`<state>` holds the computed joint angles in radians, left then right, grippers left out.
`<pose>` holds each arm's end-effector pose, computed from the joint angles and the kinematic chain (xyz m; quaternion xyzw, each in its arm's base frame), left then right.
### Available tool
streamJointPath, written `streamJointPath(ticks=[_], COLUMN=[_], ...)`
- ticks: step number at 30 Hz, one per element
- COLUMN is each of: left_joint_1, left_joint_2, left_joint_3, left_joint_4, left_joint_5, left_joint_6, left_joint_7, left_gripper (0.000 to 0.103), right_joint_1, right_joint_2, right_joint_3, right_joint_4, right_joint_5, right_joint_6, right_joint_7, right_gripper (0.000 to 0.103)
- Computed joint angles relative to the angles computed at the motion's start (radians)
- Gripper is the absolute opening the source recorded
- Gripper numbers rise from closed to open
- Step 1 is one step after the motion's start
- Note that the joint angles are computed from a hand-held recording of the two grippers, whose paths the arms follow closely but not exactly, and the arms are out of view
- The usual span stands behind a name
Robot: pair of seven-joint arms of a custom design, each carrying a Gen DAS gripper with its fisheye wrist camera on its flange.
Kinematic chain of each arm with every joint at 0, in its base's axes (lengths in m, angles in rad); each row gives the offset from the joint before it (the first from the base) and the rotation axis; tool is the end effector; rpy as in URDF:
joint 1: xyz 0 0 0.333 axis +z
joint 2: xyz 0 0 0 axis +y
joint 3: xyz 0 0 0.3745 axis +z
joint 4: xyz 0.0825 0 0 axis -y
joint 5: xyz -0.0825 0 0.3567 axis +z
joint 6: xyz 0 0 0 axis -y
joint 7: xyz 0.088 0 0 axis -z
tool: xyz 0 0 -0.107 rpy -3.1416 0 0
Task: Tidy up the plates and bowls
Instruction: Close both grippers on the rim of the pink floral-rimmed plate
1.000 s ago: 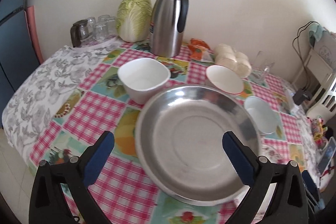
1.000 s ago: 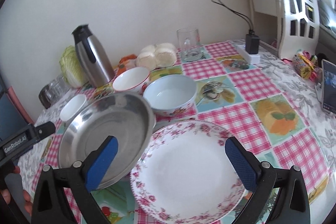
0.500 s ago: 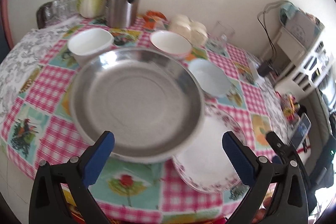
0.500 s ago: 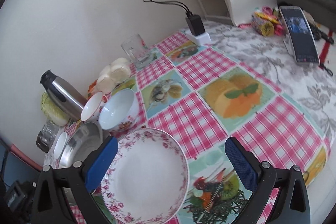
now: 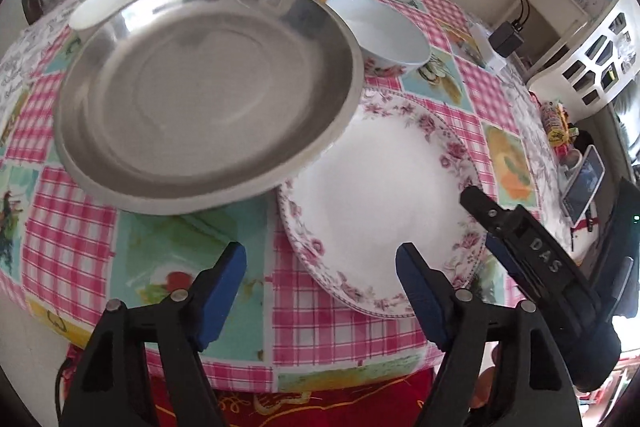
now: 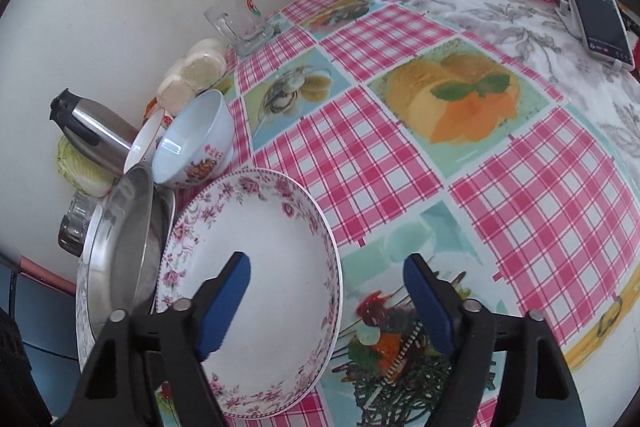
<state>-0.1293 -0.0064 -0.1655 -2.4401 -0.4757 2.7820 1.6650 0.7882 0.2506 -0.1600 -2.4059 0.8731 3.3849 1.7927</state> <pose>0.4750 -0.1229 0.4169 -0.7017 0.6820 -0.2060 0.0142 0.4639 0.2362 0.3634 -0.4823 0.8097 -0.0837 0.3235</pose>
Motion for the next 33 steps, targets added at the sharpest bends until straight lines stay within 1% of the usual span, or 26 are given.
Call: streamJointPath(ticks=[1,2,3,4,5,6,7,9,11,12,15,18,20,23,24,25,26,27,29,30,32,33], left_joint_1=[0.0,0.0,0.002,0.005,0.01,0.015,0.022,0.042,0.059,0.063,0.071,0.082,0.089,0.099,0.103,0.102,0.103,0.102,0.104,0.103,0.103,0.105], left_joint_2=[0.004,0.008,0.018,0.027,0.036,0.045,0.056,0.072,0.082,0.084,0.088,0.099,0.105,0.114,0.118,0.12,0.122,0.123,0.125,0.13,0.134,0.135], left_joint_3=[0.0,-0.001,-0.001,-0.001,-0.001,-0.001,-0.002,-0.012,-0.02,-0.025,-0.035,-0.043,-0.045,-0.049,-0.05,-0.055,-0.058,-0.06,-0.065,-0.069,-0.076,-0.08], left_joint_4=[0.004,0.008,0.015,0.02,0.024,0.028,0.033,0.045,0.05,0.048,0.047,0.052,0.056,0.058,0.061,0.059,0.059,0.058,0.057,0.058,0.059,0.058], left_joint_5=[-0.022,-0.049,-0.07,-0.064,-0.039,-0.017,-0.021,-0.093,-0.165,-0.186,-0.232,-0.303,-0.337,-0.388,-0.404,-0.418,-0.429,-0.436,-0.454,-0.462,-0.474,-0.481], left_joint_6=[-0.007,-0.012,-0.017,-0.021,-0.027,-0.034,-0.041,-0.062,-0.068,-0.053,-0.025,-0.01,-0.004,0.015,0.022,0.034,0.044,0.055,0.076,0.089,0.111,0.12], left_joint_7=[0.016,0.034,0.043,0.028,0.0,-0.025,-0.033,-0.002,0.025,0.035,0.066,0.107,0.126,0.155,0.167,0.175,0.185,0.192,0.209,0.216,0.229,0.238], left_gripper=[0.077,0.075,0.074,0.069,0.065,0.064,0.061,0.058,0.055,0.053,0.046,0.039,0.031,0.024,0.023,0.023,0.023,0.023,0.023,0.023,0.023,0.023], right_joint_1=[-0.007,-0.02,-0.034,-0.026,-0.013,-0.009,-0.008,0.003,-0.027,-0.027,-0.098,-0.149,-0.133,-0.107,-0.107,-0.109,-0.131,-0.178,-0.232,-0.235,-0.203,-0.201], right_joint_2=[0.002,0.002,0.003,0.004,0.003,0.003,0.001,0.003,0.002,0.008,0.008,0.011,0.013,0.015,0.016,0.016,0.014,0.012,0.011,0.009,0.009,0.009], right_joint_3=[0.006,0.016,0.029,0.019,0.005,0.0,-0.001,-0.012,0.017,0.015,0.086,0.133,0.118,0.091,0.09,0.091,0.112,0.157,0.208,0.209,0.177,0.175], right_joint_4=[0.001,0.001,-0.002,-0.002,-0.003,-0.003,-0.005,-0.003,-0.007,0.001,-0.006,-0.004,-0.001,0.003,0.002,0.001,-0.004,-0.014,-0.026,-0.03,-0.028,-0.028], right_joint_5=[-0.002,-0.011,-0.022,-0.026,-0.029,-0.034,-0.041,-0.049,-0.073,-0.078,-0.118,-0.147,-0.137,-0.121,-0.122,-0.122,-0.131,-0.153,-0.188,-0.194,-0.185,-0.187], right_joint_6=[-0.007,-0.014,-0.014,-0.015,-0.018,-0.019,-0.02,-0.023,-0.016,-0.019,0.004,0.016,0.013,-0.002,-0.005,-0.007,-0.003,0.01,0.027,0.028,0.022,0.021], right_joint_7=[0.003,0.011,0.022,0.026,0.028,0.032,0.036,0.041,0.054,0.055,0.078,0.093,0.093,0.092,0.096,0.102,0.115,0.135,0.165,0.168,0.158,0.157], right_gripper=[0.067,0.064,0.059,0.055,0.054,0.054,0.054,0.051,0.048,0.046,0.039,0.034,0.03,0.024,0.019,0.016,0.016,0.016,0.014,0.014,0.014,0.014])
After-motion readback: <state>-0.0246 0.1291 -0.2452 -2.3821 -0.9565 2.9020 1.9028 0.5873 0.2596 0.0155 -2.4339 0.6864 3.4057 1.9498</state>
